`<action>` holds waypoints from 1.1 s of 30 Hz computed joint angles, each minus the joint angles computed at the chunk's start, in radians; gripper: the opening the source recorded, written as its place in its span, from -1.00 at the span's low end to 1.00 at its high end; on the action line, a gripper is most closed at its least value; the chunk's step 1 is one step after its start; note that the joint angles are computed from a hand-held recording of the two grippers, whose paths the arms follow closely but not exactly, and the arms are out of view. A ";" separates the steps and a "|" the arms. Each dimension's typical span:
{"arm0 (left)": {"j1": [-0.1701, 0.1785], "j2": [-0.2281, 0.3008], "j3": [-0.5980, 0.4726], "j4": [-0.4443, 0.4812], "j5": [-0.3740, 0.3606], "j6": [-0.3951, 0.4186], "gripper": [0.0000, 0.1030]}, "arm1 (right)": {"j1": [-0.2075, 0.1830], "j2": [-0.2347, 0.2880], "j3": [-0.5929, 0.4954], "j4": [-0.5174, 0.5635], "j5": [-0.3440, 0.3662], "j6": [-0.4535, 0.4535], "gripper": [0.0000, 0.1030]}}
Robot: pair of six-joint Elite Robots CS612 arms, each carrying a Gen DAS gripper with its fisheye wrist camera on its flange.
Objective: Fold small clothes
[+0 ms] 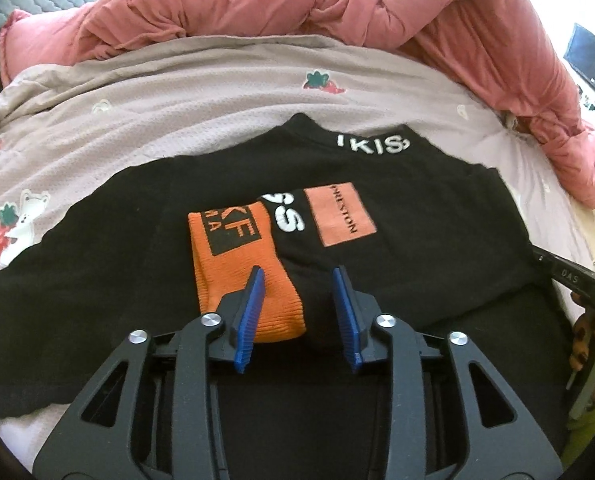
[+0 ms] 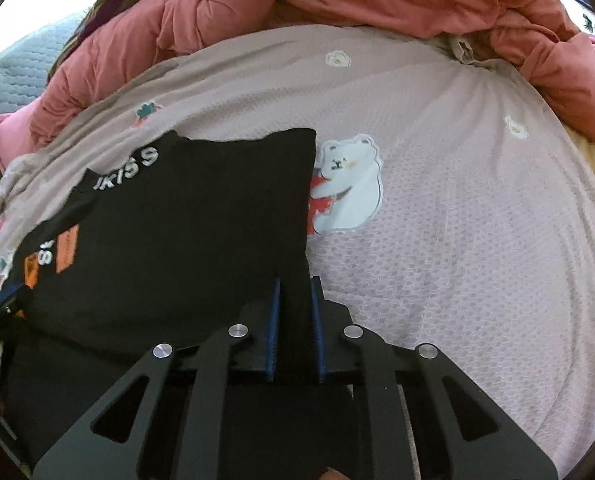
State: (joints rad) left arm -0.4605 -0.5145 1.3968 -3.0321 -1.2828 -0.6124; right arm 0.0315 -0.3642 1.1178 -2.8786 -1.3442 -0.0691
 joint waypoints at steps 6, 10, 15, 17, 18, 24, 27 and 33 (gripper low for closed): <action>0.005 0.006 -0.007 0.035 -0.007 -0.013 -0.23 | 0.010 -0.006 0.013 -0.031 -0.074 -0.009 -0.44; 0.002 0.006 -0.005 0.039 0.005 -0.003 -0.20 | 0.014 -0.028 0.049 -0.064 -0.117 0.000 -0.22; 0.000 0.001 0.008 0.030 0.008 -0.002 -0.12 | 0.016 -0.065 0.108 -0.116 -0.112 -0.017 -0.07; -0.001 -0.003 0.019 0.020 0.008 -0.002 -0.09 | 0.017 -0.080 0.125 -0.122 -0.102 -0.022 0.07; -0.002 -0.006 0.027 0.013 0.006 -0.003 -0.09 | 0.018 -0.085 0.131 -0.128 -0.099 -0.024 0.08; -0.002 -0.027 0.076 -0.020 -0.020 -0.022 0.16 | 0.032 -0.112 0.166 -0.152 -0.085 -0.021 0.39; -0.002 -0.040 0.104 -0.035 -0.021 -0.037 0.16 | 0.042 -0.119 0.177 -0.162 -0.081 -0.015 0.53; -0.005 -0.079 0.169 -0.082 -0.001 -0.041 0.21 | 0.062 -0.131 0.190 -0.173 -0.040 -0.023 0.68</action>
State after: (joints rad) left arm -0.4651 -0.5939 1.5656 -3.1140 -1.2839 -0.6536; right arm 0.0930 -0.4950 1.3079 -3.0519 -1.3846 -0.0917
